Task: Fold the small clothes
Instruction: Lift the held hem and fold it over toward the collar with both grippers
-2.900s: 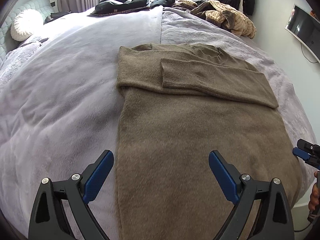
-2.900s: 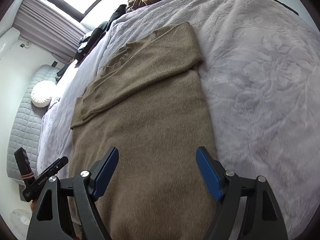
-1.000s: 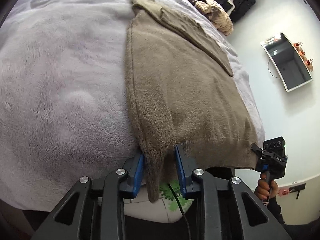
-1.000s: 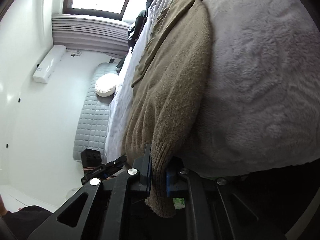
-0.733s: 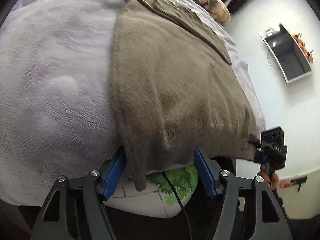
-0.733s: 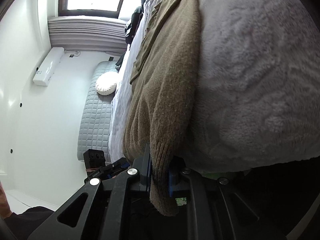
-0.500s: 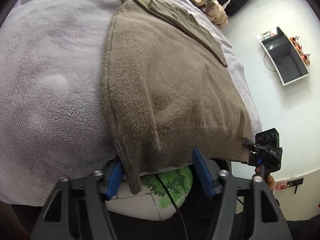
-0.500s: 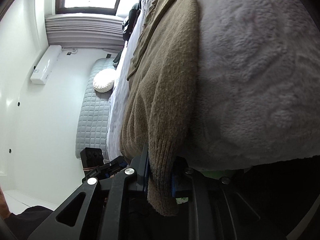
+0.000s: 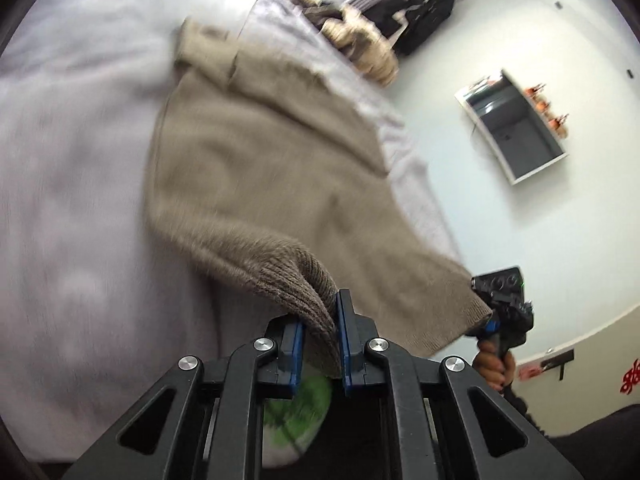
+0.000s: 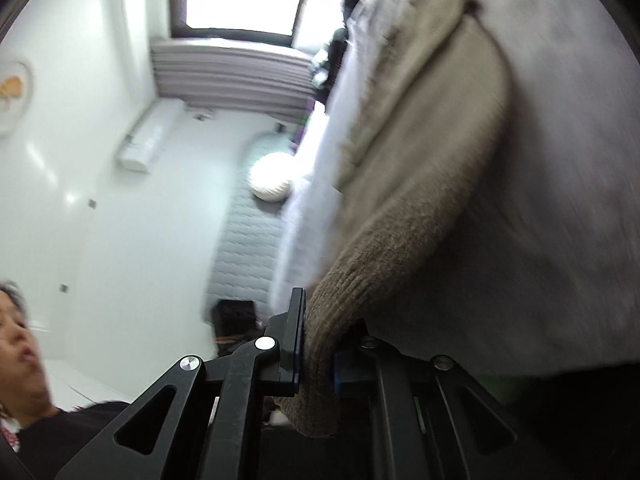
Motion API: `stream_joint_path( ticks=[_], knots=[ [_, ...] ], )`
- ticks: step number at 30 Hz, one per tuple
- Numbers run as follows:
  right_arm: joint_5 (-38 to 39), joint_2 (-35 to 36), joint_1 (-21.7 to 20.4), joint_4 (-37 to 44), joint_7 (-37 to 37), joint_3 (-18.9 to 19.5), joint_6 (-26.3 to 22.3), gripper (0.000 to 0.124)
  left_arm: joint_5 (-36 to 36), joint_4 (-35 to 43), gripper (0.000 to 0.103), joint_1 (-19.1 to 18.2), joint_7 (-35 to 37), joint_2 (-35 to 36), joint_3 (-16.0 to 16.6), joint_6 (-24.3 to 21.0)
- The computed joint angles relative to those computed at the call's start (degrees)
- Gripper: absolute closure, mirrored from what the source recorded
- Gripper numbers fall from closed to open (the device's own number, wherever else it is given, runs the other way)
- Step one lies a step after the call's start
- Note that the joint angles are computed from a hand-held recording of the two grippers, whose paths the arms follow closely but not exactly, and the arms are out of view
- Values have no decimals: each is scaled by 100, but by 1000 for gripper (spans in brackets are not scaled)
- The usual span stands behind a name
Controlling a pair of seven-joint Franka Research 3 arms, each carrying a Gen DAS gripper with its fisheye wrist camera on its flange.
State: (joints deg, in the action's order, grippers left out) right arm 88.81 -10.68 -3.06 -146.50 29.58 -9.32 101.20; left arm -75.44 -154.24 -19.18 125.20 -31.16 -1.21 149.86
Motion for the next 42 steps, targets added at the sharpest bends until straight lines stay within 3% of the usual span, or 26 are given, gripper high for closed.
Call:
stream_joint_path(
  ticks=[7, 15, 20, 24, 27, 35, 36, 38, 39, 40, 42],
  knots=[
    [595, 709, 83, 1334, 188, 136, -42, 113, 26, 1385, 87, 234, 445, 1042, 39, 271],
    [834, 2185, -28, 3679, 976, 591, 596, 114, 442, 3496, 87, 846, 337, 2793, -283, 717],
    [775, 3553, -167, 5384, 1836, 974, 1198, 113, 1290, 4914, 87, 1224, -474, 4186, -489, 900],
    [205, 4585, -51, 6542, 2671, 1121, 1896, 113, 2616, 5836, 87, 1286, -1709, 5245, -463, 844],
    [-437, 5209, 93, 7219, 3326, 1120, 2307, 113, 3241, 6154, 87, 1170, -2200, 5674, -329, 696],
    [-819, 5922, -194, 7951, 3878, 1591, 2710, 111, 4521, 6660, 87, 1166, -3315, 6308, -231, 829],
    [-790, 5874, -276, 7865, 3824, 1675, 2782, 110, 4661, 6687, 85, 1173, -3479, 6331, -207, 810],
    [-865, 5888, -332, 7878, 4006, 1751, 3046, 109, 5082, 6531, 41, 1040, -3909, 6246, -16, 1003],
    [-977, 5902, -331, 7898, 4202, 1754, 3160, 106, 5492, 6375, 9, 752, -4400, 6175, 337, 1279],
    [-1065, 5928, -335, 7932, 4288, 1782, 3263, 103, 5856, 6115, 8, 618, -4736, 6052, 509, 1726],
    [-1184, 5750, -343, 7712, 4197, 1842, 3637, 97, 5830, 6057, 8, 810, -4562, 5963, 303, 1821]
  ],
)
